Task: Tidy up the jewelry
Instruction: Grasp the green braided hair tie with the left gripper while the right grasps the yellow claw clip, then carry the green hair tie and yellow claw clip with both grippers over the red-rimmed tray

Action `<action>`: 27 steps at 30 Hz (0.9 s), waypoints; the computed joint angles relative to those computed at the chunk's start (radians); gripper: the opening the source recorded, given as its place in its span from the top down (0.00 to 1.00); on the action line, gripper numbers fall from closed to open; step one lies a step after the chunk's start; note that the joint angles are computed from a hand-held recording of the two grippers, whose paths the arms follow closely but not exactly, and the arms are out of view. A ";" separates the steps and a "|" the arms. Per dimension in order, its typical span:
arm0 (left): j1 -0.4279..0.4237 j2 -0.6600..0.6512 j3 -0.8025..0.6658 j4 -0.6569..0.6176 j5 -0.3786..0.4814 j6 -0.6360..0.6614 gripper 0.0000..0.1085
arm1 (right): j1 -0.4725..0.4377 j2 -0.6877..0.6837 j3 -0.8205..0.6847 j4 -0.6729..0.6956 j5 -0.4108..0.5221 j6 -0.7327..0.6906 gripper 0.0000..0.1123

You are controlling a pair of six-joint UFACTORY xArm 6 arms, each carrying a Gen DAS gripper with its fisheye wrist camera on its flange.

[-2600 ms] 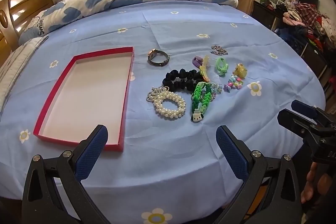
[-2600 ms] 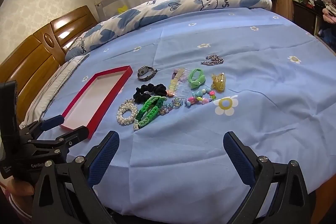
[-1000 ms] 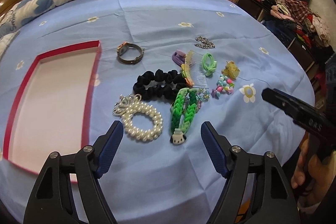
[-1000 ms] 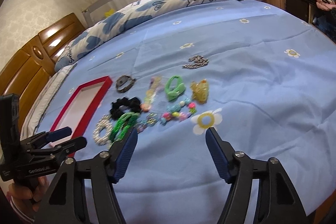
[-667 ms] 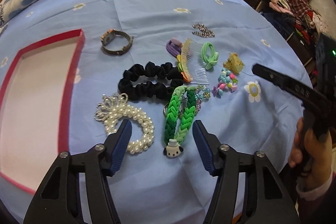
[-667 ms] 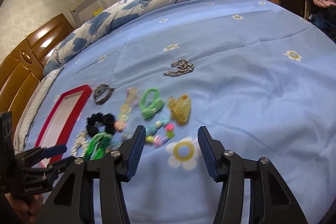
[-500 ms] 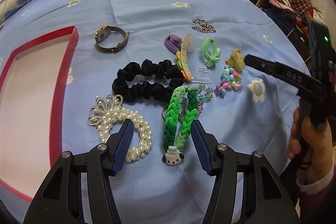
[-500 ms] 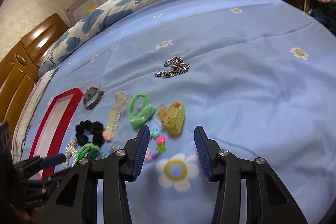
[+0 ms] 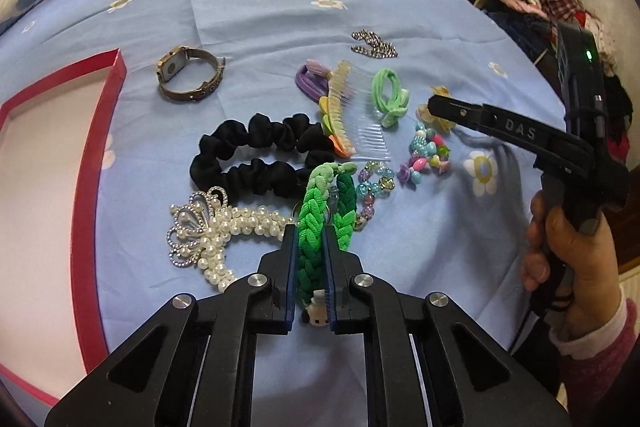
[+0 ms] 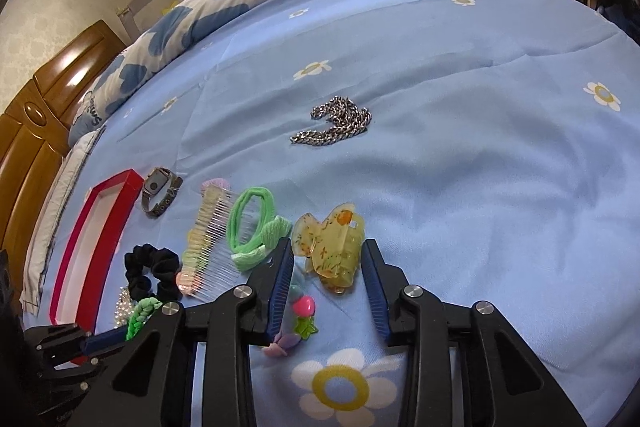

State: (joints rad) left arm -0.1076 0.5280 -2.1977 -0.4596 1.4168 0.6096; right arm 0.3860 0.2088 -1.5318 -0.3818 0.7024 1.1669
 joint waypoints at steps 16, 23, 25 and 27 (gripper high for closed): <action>0.091 -0.061 0.035 -0.074 0.010 -0.005 0.91 | 0.087 -0.084 0.061 -0.052 -0.063 0.101 0.69; 0.148 -0.072 0.034 -0.084 -0.020 -0.021 0.91 | 0.143 -0.007 -0.042 -0.003 -0.093 0.049 0.69; 0.171 -0.051 0.002 -0.085 -0.013 -0.038 0.91 | 0.156 0.032 -0.093 0.028 -0.091 0.007 0.69; 0.192 -0.036 -0.019 -0.078 -0.017 -0.055 0.91 | 0.171 0.083 -0.161 0.058 -0.089 -0.037 0.69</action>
State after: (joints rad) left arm 0.0839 0.4916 -2.2165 -0.5380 1.3995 0.5545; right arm 0.5569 0.2920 -1.6932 -0.3235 0.6131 1.1294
